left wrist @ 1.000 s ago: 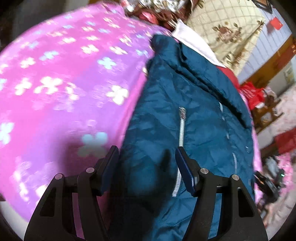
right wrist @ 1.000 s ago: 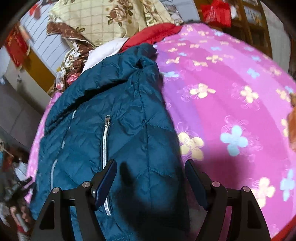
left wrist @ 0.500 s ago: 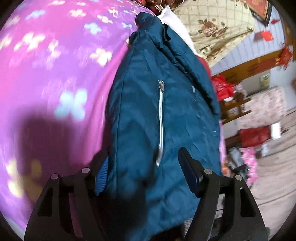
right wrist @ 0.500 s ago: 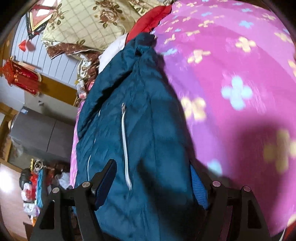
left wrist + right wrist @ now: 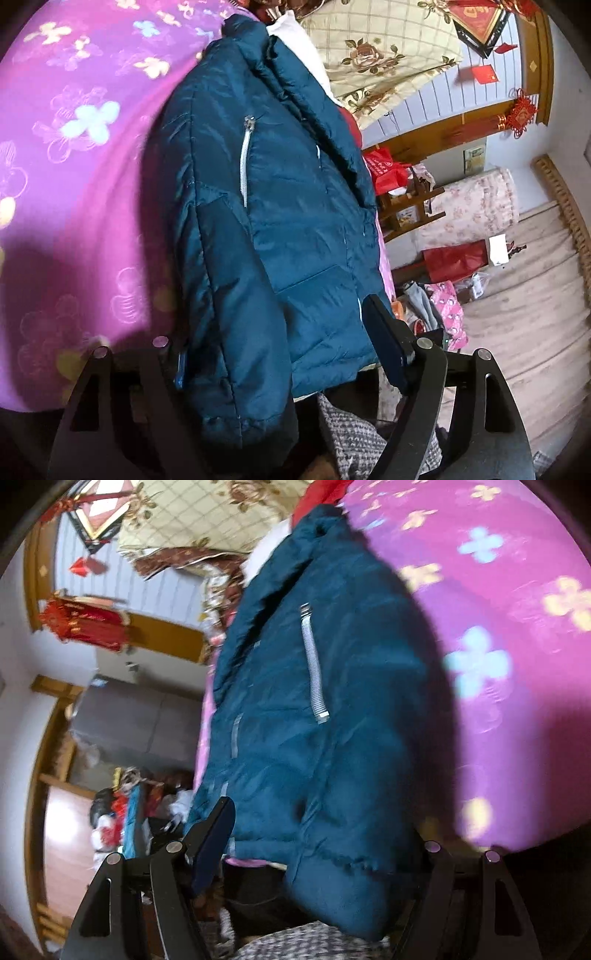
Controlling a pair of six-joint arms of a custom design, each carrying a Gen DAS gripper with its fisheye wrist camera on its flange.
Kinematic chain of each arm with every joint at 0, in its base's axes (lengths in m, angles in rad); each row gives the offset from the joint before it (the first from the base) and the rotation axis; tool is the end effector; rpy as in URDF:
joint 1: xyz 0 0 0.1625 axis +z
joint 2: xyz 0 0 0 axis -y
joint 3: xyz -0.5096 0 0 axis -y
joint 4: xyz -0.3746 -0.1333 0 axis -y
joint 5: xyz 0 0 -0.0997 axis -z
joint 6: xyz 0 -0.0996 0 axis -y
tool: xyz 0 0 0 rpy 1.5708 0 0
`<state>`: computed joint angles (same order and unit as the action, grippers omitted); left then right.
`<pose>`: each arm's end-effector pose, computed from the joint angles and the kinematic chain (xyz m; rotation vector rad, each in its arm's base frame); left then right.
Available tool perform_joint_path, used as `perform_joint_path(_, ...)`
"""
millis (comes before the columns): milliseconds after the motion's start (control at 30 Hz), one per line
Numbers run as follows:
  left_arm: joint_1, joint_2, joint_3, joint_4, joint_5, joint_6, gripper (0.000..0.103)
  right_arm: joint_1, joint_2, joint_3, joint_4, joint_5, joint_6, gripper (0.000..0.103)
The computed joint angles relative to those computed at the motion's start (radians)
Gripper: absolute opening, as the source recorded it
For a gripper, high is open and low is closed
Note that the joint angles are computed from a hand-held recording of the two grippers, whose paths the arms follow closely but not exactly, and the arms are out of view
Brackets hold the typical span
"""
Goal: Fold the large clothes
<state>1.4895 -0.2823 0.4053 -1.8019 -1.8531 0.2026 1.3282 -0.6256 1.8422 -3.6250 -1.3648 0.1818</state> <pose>0.0264 -0.9760 0.1742 -0.4265 -2.8292 0.1792 -0.0147 -0.6991 0.1184 0.4498 2.6809 -1.2167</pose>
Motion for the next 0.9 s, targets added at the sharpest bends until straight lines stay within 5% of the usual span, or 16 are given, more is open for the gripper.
perform_joint_path(200,-0.018,0.026,-0.016,-0.009,0.078,-0.067,0.078,0.016,0.030,-0.033,-0.003,-0.033,-0.010,0.074)
perform_joint_path(333,-0.060,-0.061,0.214,-0.190,0.225,-0.023,0.077,0.034,0.039,-0.023,-0.041,-0.096,-0.018,0.062)
perform_joint_path(367,-0.070,-0.078,0.261,-0.234,0.270,-0.018,0.072,0.044,0.043,-0.025,-0.046,-0.129,-0.025,0.058)
perform_joint_path(433,-0.102,-0.108,0.359,-0.338,0.437,-0.032,0.032,0.059,0.047,-0.028,-0.042,-0.180,-0.041,0.041)
perform_joint_path(467,-0.113,-0.112,0.373,-0.352,0.492,-0.037,0.026,0.066,0.048,-0.032,-0.038,-0.205,-0.050,0.038)
perform_joint_path(533,-0.122,-0.132,0.396,-0.369,0.505,-0.042,0.017,0.088,0.044,-0.037,-0.037,-0.259,-0.080,0.019)
perform_joint_path(600,-0.131,-0.166,0.441,-0.434,0.499,-0.022,0.014,0.101,0.030,-0.024,-0.068,-0.263,-0.106,0.014)
perform_joint_path(800,-0.155,-0.284,0.601,-0.614,0.421,0.056,0.012,0.143,-0.036,0.077,-0.217,-0.190,-0.172,0.009)
perform_joint_path(900,-0.168,-0.309,0.652,-0.678,0.417,0.090,0.012,0.170,-0.052,0.110,-0.247,-0.220,-0.223,0.009)
